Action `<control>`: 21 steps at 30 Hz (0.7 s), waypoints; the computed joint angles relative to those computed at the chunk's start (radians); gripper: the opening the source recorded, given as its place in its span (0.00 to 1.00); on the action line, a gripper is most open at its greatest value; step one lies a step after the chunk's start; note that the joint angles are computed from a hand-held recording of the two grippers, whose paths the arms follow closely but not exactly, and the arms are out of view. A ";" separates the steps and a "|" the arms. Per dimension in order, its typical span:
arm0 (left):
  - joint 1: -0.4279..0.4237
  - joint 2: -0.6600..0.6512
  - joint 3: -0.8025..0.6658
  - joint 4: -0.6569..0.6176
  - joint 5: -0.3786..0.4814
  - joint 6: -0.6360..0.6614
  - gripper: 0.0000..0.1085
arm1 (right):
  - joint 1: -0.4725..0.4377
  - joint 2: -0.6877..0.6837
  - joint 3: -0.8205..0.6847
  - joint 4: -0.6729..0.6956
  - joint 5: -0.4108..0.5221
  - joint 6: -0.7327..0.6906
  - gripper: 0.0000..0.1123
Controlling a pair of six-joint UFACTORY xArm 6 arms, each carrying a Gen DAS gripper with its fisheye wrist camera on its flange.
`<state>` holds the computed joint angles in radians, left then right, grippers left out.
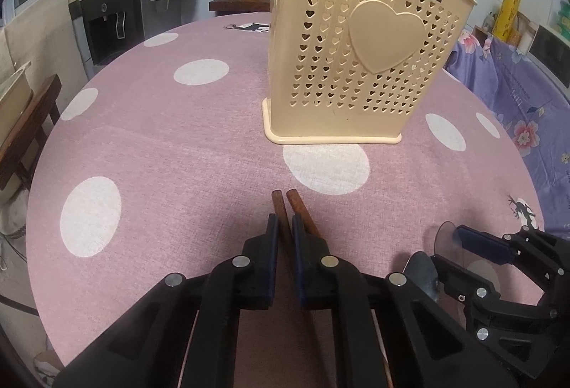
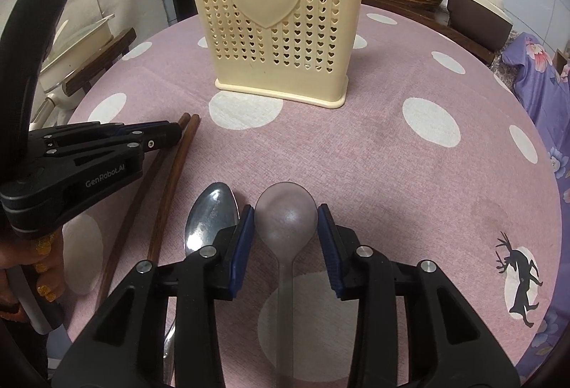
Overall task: Organize utensils
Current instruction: 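Grasp the clear plastic spoon with the right tool while the left tool grasps a brown chopstick, then lift the spoon and chopstick and lower them into the cream holder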
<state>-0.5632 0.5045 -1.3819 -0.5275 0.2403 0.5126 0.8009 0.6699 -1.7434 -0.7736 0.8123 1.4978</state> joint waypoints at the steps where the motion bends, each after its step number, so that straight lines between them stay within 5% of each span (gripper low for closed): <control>1: -0.001 0.002 -0.003 -0.004 0.001 0.003 0.08 | 0.000 -0.003 0.002 -0.005 0.001 0.007 0.33; 11: -0.005 -0.019 0.001 -0.101 -0.007 0.069 0.07 | 0.002 -0.041 0.047 -0.068 -0.009 0.083 0.33; 21: -0.016 -0.177 0.050 -0.667 -0.030 0.566 0.07 | 0.015 -0.180 0.162 -0.248 -0.046 0.259 0.33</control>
<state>-0.5792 0.3275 -1.3317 -1.1949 0.2098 1.0782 0.8163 0.4904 -1.5816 -1.0216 0.7667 1.7571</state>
